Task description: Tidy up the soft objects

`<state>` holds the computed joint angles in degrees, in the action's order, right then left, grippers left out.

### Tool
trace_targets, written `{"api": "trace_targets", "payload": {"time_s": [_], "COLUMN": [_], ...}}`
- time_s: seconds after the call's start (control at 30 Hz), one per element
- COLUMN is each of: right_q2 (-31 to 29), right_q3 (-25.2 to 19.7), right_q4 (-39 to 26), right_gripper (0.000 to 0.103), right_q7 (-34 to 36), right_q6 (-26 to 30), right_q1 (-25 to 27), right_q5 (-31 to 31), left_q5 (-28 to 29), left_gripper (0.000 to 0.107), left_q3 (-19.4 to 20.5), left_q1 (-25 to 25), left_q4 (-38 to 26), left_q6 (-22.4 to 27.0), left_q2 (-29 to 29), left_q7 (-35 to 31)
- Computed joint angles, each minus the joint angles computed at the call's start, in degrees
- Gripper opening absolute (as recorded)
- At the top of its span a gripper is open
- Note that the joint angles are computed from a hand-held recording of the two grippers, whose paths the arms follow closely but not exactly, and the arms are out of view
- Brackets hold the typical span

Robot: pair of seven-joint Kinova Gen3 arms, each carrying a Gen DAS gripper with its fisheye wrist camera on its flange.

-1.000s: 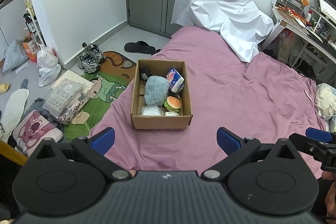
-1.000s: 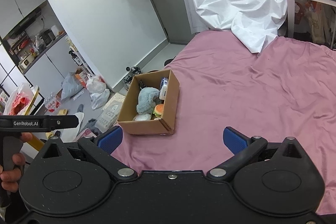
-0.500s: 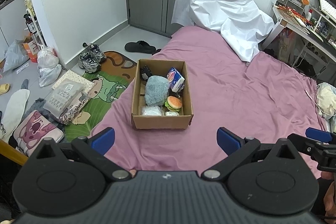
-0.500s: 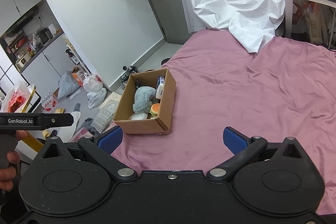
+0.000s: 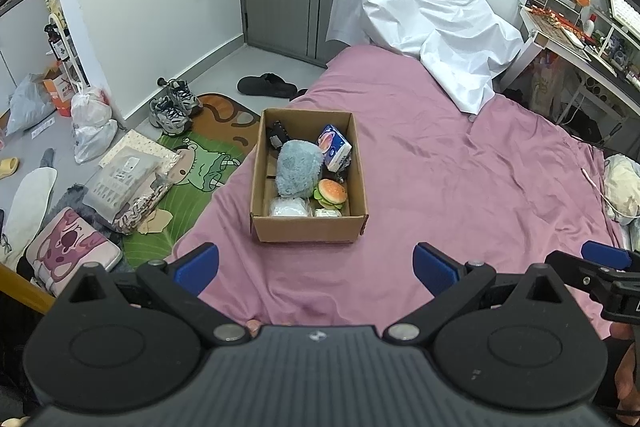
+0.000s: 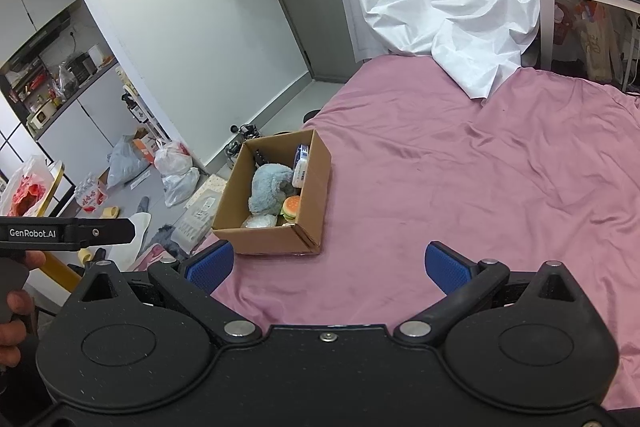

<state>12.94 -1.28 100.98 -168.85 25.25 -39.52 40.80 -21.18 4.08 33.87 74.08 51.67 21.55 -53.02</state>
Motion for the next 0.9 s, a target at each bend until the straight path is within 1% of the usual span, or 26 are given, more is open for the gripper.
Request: {"api": "trace_targets", "payload": {"time_s": [0.1, 0.37, 0.9], "right_q2": [0.0, 0.3, 0.4], "right_q3": [0.0, -0.4, 0.1], "right_q4": [-0.1, -0.5, -0.7], "right_gripper": [0.103, 0.103, 0.103], "right_q7": [-0.2, 2.6, 2.3], "right_q6": [0.2, 0.1, 0.5], "right_q1": [-0.1, 1.0, 0.5], "right_q5": [0.1, -2.6, -2.6], "left_q5": [-0.3, -0.6, -1.0], "left_gripper": [0.102, 0.102, 0.102], "left_q3": [-0.1, 0.0, 0.0], "left_q1": [0.2, 0.2, 0.9], "left_q4": [0.0, 0.2, -0.8], "left_q6": [0.4, 0.3, 0.5], "left_q2": [0.0, -0.1, 0.6], "left_q7": [0.2, 0.1, -0.6]}}
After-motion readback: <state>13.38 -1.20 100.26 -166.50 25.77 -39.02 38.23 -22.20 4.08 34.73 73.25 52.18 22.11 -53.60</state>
